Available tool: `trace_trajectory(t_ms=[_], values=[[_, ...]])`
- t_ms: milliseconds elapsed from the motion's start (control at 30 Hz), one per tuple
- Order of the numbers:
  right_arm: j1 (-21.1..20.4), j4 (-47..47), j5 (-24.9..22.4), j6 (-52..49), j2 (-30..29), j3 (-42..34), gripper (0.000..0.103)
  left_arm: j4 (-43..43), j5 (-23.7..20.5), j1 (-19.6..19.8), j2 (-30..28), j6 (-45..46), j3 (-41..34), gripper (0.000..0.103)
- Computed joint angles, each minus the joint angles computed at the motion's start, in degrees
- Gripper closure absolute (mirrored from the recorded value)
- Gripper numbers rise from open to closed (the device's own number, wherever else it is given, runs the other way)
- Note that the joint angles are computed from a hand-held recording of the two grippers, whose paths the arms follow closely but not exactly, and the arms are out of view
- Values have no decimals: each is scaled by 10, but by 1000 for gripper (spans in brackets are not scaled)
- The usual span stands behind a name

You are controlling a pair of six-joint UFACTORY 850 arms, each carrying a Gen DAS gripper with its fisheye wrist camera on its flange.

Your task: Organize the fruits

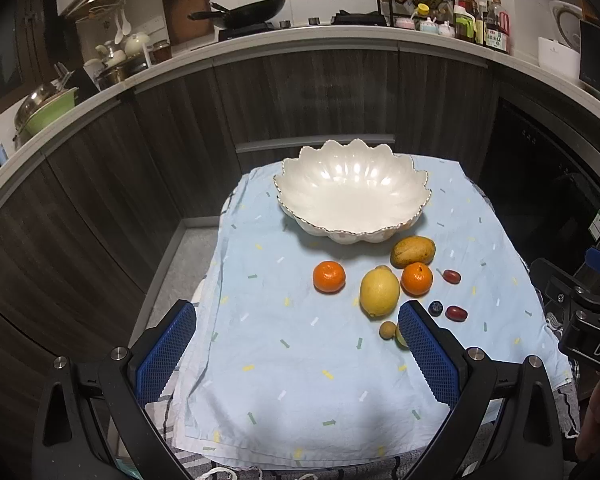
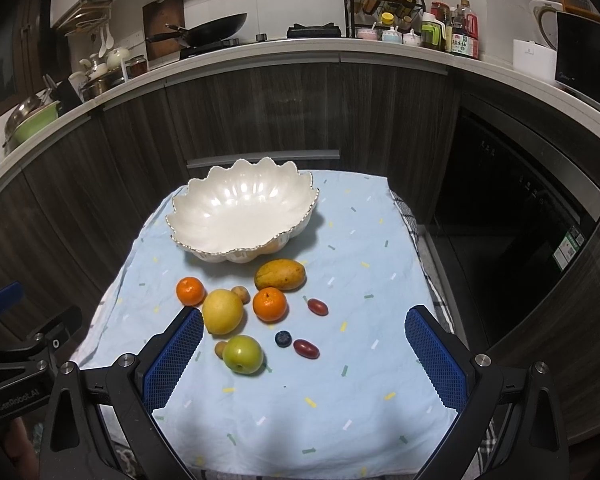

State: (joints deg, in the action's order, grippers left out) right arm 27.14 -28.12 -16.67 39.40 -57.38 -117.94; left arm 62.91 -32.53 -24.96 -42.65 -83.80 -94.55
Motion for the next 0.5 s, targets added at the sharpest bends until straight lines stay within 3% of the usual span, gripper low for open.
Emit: trace_trajectory(t_ms=[500], values=[[-8, 95, -47, -111, -62, -84, 1, -102, 12, 10, -63, 141, -80, 0]])
